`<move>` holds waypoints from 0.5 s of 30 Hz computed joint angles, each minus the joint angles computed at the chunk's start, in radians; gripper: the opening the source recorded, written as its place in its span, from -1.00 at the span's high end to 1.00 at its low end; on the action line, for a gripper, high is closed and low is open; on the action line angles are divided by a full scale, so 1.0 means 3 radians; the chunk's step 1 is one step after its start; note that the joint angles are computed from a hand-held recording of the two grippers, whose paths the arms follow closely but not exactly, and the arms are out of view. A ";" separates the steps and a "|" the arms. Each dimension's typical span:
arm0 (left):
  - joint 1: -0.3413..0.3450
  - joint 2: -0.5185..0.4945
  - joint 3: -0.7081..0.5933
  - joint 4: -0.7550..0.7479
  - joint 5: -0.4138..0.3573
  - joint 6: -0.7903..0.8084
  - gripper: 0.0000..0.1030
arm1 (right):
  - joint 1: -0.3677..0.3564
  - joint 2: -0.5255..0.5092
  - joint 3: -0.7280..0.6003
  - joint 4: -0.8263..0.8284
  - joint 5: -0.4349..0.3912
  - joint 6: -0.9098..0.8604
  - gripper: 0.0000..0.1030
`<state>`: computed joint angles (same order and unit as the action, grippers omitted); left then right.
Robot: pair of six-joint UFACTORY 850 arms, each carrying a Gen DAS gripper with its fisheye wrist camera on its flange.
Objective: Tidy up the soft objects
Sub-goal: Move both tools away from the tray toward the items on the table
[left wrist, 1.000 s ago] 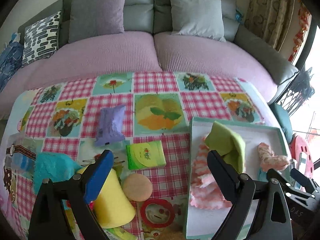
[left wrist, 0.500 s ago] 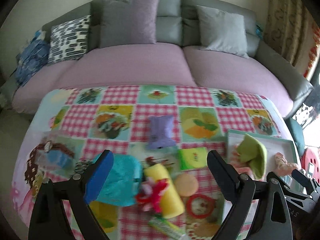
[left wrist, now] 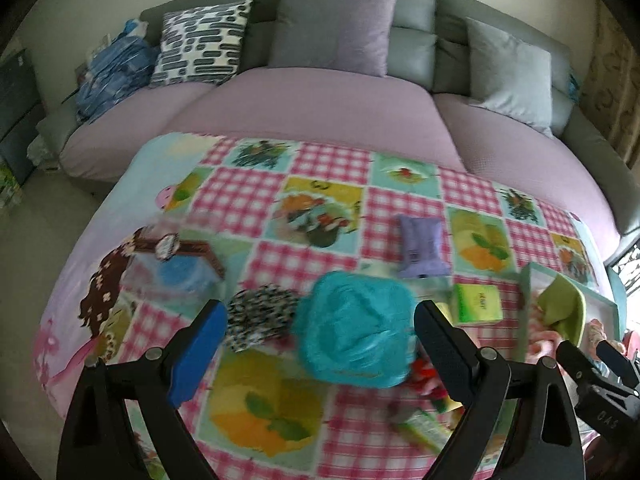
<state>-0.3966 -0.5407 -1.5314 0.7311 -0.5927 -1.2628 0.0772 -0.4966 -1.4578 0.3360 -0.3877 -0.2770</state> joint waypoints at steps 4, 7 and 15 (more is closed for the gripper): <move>0.0066 0.0089 0.0142 0.0010 0.0025 -0.0076 -0.84 | 0.0068 -0.0001 -0.0008 0.0177 -0.0026 -0.0158 -1.00; 0.0110 0.0135 0.0221 -0.0006 0.0053 -0.0082 -0.84 | 0.0122 -0.0011 -0.0017 0.0377 -0.0065 -0.0351 -1.00; 0.0244 0.0148 0.0310 -0.0267 0.0220 0.0069 -0.84 | 0.0278 -0.0118 -0.0092 0.0632 -0.0218 -0.0710 -1.00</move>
<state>-0.3233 -0.4963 -1.4384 0.6511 -0.5267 -1.2419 0.1607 -0.5322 -1.4853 0.5255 -0.4530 -0.4899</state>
